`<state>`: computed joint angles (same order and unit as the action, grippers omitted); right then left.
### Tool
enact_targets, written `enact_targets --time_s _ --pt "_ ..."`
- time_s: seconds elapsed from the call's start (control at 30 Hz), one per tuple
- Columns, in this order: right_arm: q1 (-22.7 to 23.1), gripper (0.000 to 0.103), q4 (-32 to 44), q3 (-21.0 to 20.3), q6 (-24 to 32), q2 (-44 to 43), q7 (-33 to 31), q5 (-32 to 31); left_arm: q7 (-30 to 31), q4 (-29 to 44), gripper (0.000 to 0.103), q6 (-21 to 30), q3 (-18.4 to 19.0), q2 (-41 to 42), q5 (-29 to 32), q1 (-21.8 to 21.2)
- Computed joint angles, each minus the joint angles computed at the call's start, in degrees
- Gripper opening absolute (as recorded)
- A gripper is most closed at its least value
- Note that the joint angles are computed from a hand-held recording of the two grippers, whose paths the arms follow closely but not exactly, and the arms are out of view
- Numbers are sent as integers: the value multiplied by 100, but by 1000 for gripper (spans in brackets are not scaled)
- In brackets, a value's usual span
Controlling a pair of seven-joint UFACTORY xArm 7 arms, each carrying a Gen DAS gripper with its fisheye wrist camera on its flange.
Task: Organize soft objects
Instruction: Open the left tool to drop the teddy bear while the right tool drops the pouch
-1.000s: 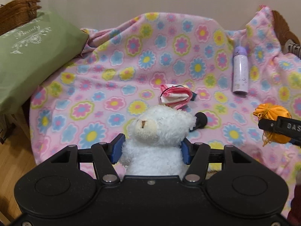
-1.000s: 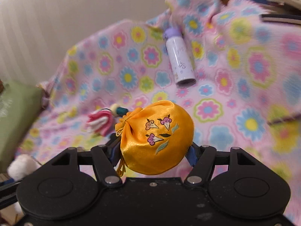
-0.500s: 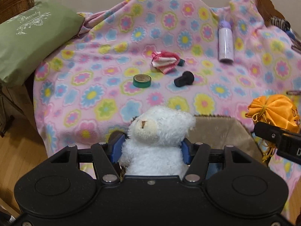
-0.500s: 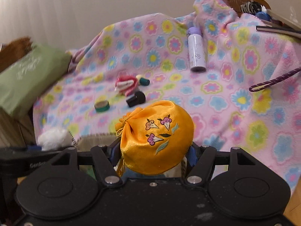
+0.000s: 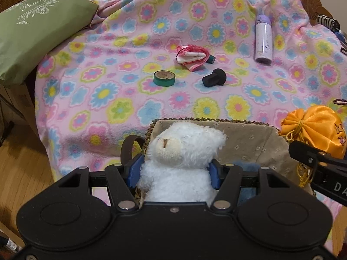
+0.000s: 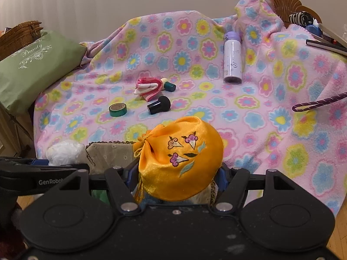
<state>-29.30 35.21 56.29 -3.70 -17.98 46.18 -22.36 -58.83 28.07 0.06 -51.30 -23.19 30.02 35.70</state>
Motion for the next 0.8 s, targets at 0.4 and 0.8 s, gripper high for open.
enact_targets --time_s 0.4,0.8 --pt "-228 68 54 224 -110 -33 -134 -133 64 31 60 1 195 153 82 -211" --pt "-229 69 -36 230 -220 -14 -619 316 -18 36 62 77 276 132 144 -296"
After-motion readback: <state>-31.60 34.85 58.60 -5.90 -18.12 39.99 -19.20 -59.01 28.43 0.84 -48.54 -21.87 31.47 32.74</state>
